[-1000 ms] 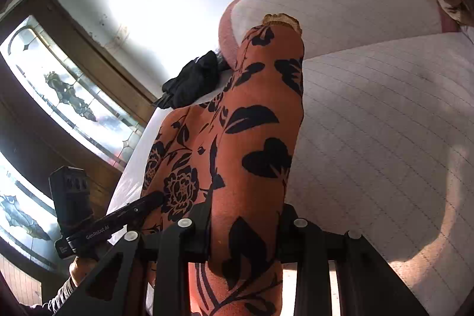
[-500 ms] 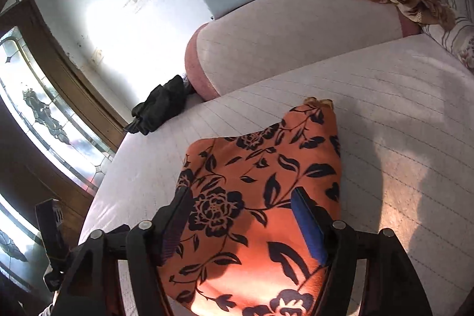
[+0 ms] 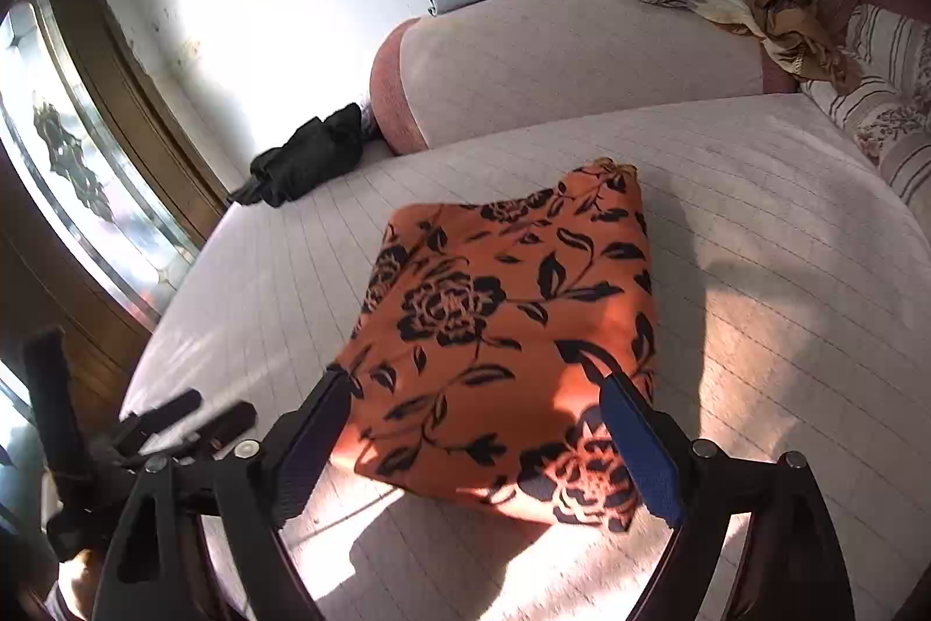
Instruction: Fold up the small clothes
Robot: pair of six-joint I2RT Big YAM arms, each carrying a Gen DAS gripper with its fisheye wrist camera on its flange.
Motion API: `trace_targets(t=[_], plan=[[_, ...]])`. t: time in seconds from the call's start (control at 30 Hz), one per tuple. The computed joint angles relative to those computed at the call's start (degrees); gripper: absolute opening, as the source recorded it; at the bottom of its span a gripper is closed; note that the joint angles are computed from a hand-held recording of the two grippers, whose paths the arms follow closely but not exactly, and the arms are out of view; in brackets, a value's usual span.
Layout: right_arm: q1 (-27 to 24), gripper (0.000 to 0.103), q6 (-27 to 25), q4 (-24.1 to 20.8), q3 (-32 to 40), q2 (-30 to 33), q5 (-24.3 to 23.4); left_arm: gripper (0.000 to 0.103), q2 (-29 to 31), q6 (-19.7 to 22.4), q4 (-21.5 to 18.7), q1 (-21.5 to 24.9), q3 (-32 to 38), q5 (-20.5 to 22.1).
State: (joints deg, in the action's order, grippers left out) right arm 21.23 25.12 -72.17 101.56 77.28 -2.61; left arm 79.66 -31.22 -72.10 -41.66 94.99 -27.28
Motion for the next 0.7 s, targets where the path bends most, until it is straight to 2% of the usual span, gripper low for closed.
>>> trace_targets(t=[0.07, 0.13, 0.23, 0.43, 0.6, 0.7], plan=[[2.58, 0.096, 0.29, -5.08, -0.51, -1.14, 5.12, 0.094, -0.08, -1.25, -2.07, -2.03, 0.93, -2.83], [4.73, 0.103, 1.15, -7.89, -1.73, -2.77, 8.56, 0.095, 0.21, -2.36, -3.39, -3.44, 2.07, -3.78], [7.06, 0.103, 2.61, -10.21, -2.62, -4.65, 11.92, 0.095, -0.50, -4.44, -3.76, -4.52, 2.25, -2.25], [9.35, 0.103, 2.65, -13.60, -0.49, -5.27, 16.06, 0.099, -0.85, -4.99, -3.58, -6.40, 3.26, -3.29], [9.43, 0.103, 2.06, -14.64, 1.07, -4.90, 17.33, 0.100, -0.35, -4.82, -4.43, -6.78, 4.65, -4.58], [9.57, 0.103, 1.60, -14.83, 1.81, -4.48, 17.97, 0.100, 0.79, -5.32, -6.50, -6.52, 6.01, -5.58]])
